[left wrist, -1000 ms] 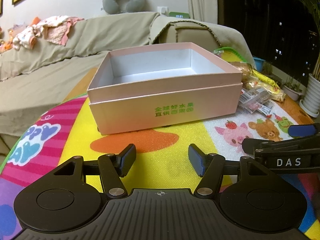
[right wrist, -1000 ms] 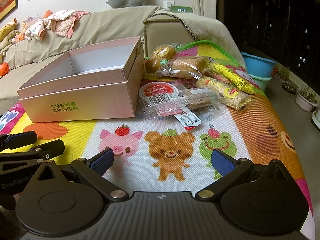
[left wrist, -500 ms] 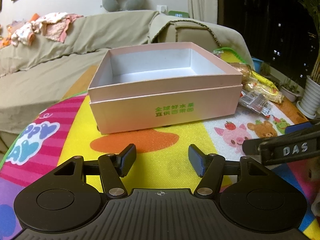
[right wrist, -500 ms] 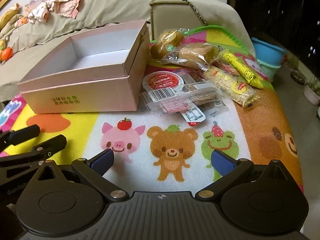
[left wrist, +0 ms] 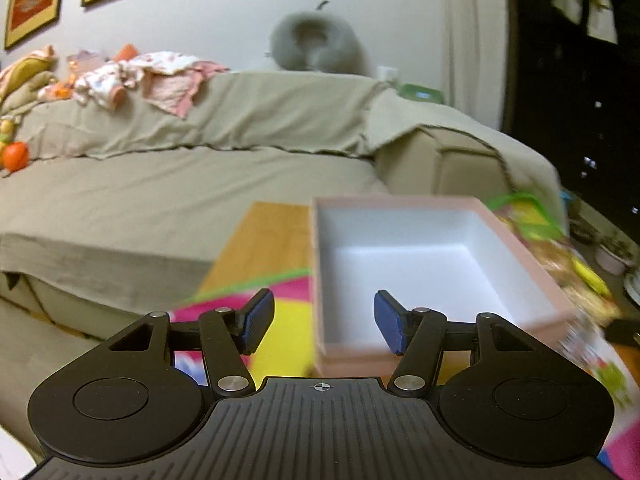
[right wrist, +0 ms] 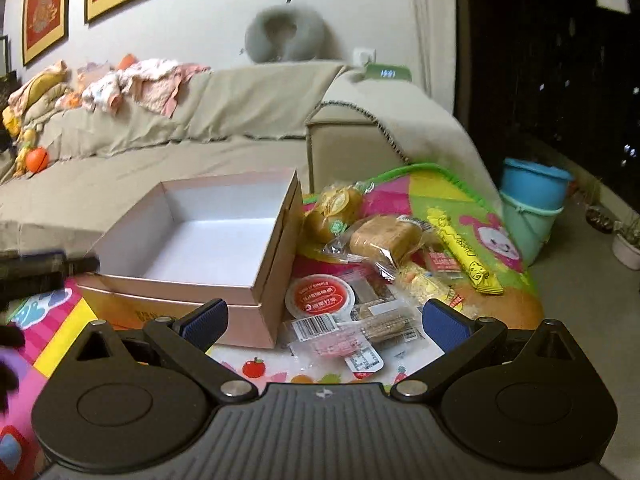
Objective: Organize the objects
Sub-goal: 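Grasp the pink box wall with the left gripper while the right tool moves toward the snacks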
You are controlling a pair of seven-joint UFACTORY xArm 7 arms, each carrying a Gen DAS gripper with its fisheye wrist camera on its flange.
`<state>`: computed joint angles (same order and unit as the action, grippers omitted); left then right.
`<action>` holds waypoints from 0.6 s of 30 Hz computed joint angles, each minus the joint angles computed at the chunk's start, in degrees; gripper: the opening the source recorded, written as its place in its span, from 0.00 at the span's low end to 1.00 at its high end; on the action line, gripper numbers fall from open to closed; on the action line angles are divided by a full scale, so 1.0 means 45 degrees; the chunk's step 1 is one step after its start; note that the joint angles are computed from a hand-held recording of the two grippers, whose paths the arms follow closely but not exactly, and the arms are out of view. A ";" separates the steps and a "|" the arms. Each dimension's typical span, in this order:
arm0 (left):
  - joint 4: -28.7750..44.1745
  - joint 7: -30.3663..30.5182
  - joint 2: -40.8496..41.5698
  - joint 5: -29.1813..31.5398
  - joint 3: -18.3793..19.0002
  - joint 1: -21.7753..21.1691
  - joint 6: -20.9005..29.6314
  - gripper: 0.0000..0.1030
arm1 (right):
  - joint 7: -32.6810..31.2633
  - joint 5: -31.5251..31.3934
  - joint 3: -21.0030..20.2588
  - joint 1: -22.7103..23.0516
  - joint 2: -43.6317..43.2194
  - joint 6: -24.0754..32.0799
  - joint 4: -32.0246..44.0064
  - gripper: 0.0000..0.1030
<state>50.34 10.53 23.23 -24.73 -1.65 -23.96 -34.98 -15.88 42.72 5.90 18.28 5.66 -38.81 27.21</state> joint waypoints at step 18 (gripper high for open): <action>0.3167 -0.2676 0.2056 0.3964 -0.0661 0.2329 0.3510 0.12 | 0.4229 -0.5543 -0.0564 -0.2268 0.0877 0.1887 0.0264 1.00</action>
